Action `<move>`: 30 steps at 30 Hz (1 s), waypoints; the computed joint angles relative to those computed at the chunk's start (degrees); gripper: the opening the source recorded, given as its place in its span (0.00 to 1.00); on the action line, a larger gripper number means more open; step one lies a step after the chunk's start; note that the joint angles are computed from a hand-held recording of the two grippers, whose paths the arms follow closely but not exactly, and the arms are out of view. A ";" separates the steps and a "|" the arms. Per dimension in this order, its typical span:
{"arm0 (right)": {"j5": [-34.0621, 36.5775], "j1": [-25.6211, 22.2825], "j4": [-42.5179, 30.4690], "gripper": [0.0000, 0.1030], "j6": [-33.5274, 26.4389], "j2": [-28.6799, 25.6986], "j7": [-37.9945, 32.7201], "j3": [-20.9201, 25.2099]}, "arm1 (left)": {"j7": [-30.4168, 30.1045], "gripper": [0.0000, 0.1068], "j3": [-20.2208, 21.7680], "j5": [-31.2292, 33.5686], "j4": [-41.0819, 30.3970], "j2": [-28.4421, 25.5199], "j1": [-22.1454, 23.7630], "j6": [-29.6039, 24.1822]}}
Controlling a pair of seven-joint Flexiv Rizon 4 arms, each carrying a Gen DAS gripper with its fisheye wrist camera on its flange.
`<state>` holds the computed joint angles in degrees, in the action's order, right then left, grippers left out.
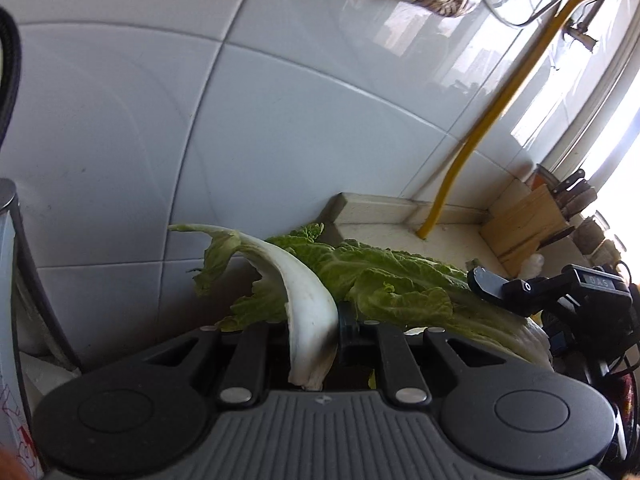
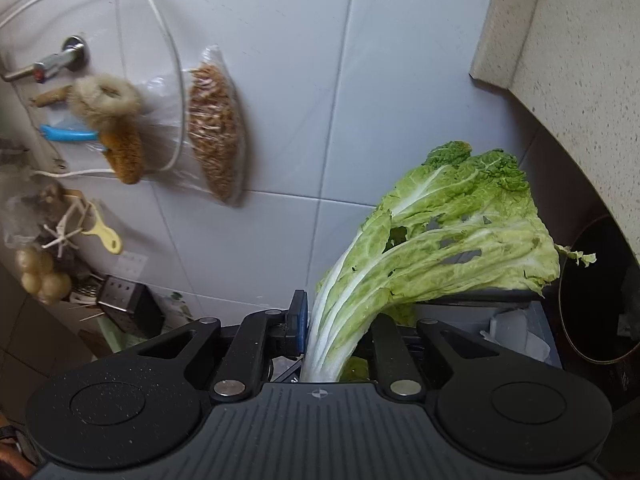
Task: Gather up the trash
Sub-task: 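Lift both held cabbage leaves and carry them over the trash bin, then open the left gripper over the bin while the right gripper opens too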
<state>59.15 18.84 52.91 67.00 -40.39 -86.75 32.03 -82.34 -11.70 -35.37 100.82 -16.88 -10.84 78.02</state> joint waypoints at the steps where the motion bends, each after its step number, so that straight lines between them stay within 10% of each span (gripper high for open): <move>1: -0.86 0.64 -0.31 0.16 -0.35 -0.30 1.09 -0.78 | -0.56 0.11 0.47 0.58 -0.09 -0.20 -0.14 -0.43; 25: -31.73 11.08 -8.91 0.23 -11.31 -9.03 22.81 -11.73 | -10.46 0.17 7.04 17.29 -11.37 -8.19 -0.62 -20.05; 30: -35.87 12.07 -13.91 0.39 -16.73 -12.52 24.99 -12.80 | -9.75 0.24 5.65 16.28 -13.31 -10.04 0.77 -23.25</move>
